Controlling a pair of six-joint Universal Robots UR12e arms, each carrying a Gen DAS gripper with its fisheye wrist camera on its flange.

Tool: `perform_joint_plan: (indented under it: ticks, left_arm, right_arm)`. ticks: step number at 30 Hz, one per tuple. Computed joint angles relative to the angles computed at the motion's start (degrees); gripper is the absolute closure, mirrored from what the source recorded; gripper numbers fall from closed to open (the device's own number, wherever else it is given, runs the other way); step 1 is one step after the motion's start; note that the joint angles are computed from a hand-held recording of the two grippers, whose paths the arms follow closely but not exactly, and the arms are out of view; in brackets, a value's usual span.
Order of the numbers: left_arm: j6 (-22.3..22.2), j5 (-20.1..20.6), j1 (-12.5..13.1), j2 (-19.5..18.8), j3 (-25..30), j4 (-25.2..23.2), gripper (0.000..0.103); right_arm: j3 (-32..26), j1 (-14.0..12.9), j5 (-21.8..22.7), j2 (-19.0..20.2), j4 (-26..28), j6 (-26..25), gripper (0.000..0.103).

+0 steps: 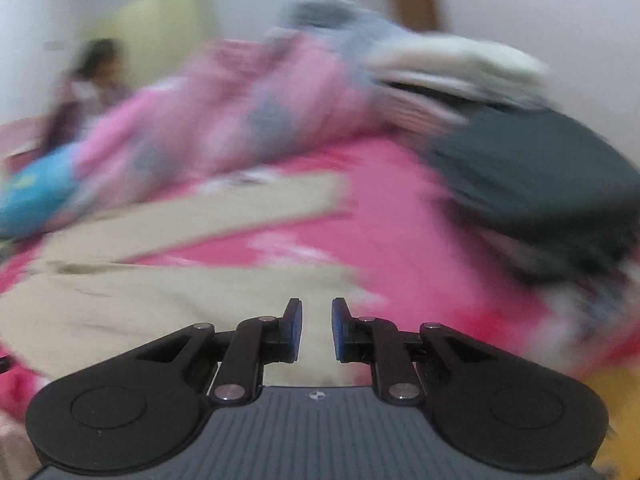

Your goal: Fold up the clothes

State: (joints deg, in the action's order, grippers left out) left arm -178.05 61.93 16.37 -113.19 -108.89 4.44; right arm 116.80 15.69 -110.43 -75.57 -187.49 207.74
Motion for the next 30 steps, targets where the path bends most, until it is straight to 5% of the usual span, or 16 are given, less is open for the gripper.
perform_joint_plan:
  ticks: [6, 10, 13, 17, 19, 22, 24, 28, 30]
  left_arm:
    - [3.6, -6.6, -1.4, -2.2, 3.2, -4.6, 0.073]
    - [7.4, -7.0, -2.2, -3.2, 4.0, -8.2, 0.069]
    - [10.0, -10.7, -1.4, -3.7, 3.6, -7.1, 0.058]
    - [11.3, -15.4, -0.3, -4.4, 3.7, -7.0, 0.049]
    - [11.0, -16.8, -0.1, -4.7, 3.7, -6.8, 0.045]
    - [11.0, -17.5, 0.0, -4.7, 3.8, -7.2, 0.042]
    - [11.0, -17.6, 0.0, -4.7, 4.0, -7.7, 0.041]
    - [11.0, -17.1, -0.1, -4.6, 4.1, -8.3, 0.04]
    - [11.4, -16.7, -0.3, -4.4, 4.1, -8.9, 0.04]
  right_arm:
    - [-14.4, 3.3, 16.2, 12.6, -1.7, -18.1, 0.085]
    - [-17.4, 5.8, 12.8, 16.7, 0.7, -28.6, 0.085]
    - [-12.9, 5.0, 8.7, 14.9, -1.5, -25.0, 0.08]
    - [-4.5, 1.4, -0.3, 7.7, 2.5, -10.5, 0.081]
    - [-0.7, -1.3, -2.0, 3.7, 5.8, -0.8, 0.103]
    - [0.5, -2.2, -6.5, 0.5, 11.4, 8.7, 0.101]
    - [-1.6, -0.5, -11.1, 1.3, 14.0, 7.0, 0.1]
    - [-5.7, 0.9, -6.1, 5.3, 6.1, -3.6, 0.1]
    - [-7.7, 0.5, -3.2, 7.3, 6.6, -7.1, 0.1]
